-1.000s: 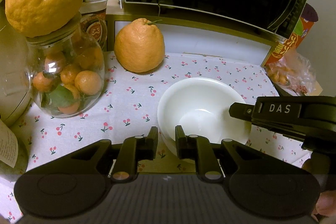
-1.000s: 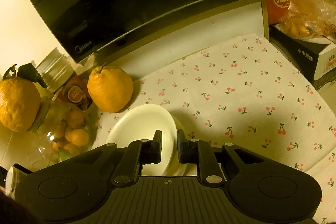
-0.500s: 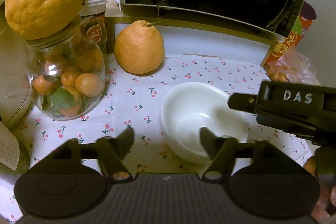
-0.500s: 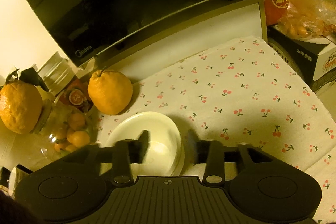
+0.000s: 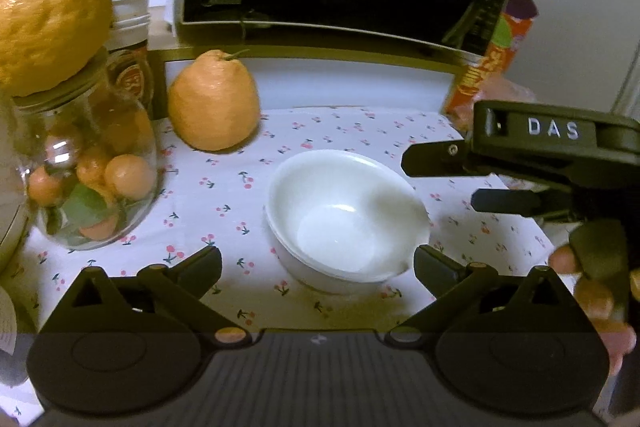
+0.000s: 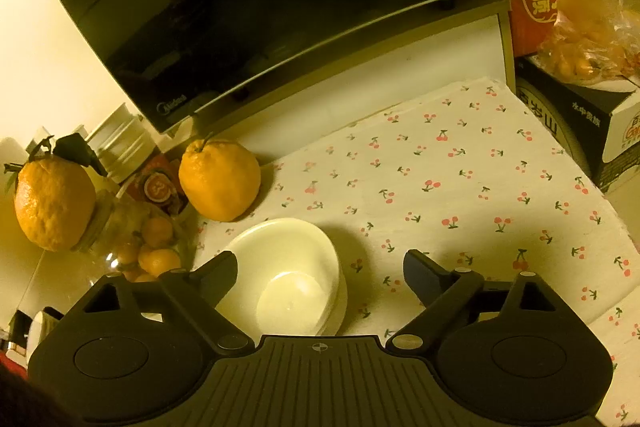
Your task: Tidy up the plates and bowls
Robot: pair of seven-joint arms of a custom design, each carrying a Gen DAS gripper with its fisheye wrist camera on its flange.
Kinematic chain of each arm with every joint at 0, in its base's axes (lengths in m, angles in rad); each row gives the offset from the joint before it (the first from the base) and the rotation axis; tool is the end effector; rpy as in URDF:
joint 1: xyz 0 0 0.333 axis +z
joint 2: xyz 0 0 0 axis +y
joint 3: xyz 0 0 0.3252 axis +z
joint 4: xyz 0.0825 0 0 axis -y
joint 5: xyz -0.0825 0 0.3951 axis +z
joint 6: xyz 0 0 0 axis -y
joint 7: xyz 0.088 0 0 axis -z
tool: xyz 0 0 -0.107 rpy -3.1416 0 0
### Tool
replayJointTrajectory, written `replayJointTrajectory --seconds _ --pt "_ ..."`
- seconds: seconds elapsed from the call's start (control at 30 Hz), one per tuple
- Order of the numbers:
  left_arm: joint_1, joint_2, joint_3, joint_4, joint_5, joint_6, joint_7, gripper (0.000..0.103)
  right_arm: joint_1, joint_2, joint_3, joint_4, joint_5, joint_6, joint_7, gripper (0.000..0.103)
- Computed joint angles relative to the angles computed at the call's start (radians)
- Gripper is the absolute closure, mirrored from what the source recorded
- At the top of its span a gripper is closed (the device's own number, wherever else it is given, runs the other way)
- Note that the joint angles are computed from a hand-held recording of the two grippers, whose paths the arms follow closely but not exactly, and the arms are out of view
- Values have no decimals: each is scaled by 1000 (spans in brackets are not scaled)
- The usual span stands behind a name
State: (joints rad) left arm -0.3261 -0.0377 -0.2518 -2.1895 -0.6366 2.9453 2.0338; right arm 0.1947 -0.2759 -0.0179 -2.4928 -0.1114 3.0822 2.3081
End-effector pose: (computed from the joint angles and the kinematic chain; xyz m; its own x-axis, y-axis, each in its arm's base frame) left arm 0.5037 -0.2837 0.4898 -0.5143 -0.8366 0.1887 -0.6545 0.2407 -0.7167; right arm 0.4849 0.0954 0.4936 -0.2352 -0.8632 -0.4467 -0.6181 0.4875 -0.6167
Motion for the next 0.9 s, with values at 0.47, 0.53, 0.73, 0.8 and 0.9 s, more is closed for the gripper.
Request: replayJointTrajectory --seconds 0.47,0.53,0.73,0.8,0.9 --pt "-14 34 -13 21 -149 -2 297 1 269 37 -218 26 414 -39 -355 11" --pt "-14 44 -19 26 -148 5 323 1 273 50 -214 39 459 -52 -399 11" --pt "-3 68 -32 51 -191 -9 385 2 248 81 -180 69 569 -66 -496 12" --pt "0 73 -34 55 -178 -17 388 3 240 94 -169 78 612 -59 -525 14" --pt "3 74 -35 55 -164 -16 386 4 200 113 -132 91 631 -61 -519 25"
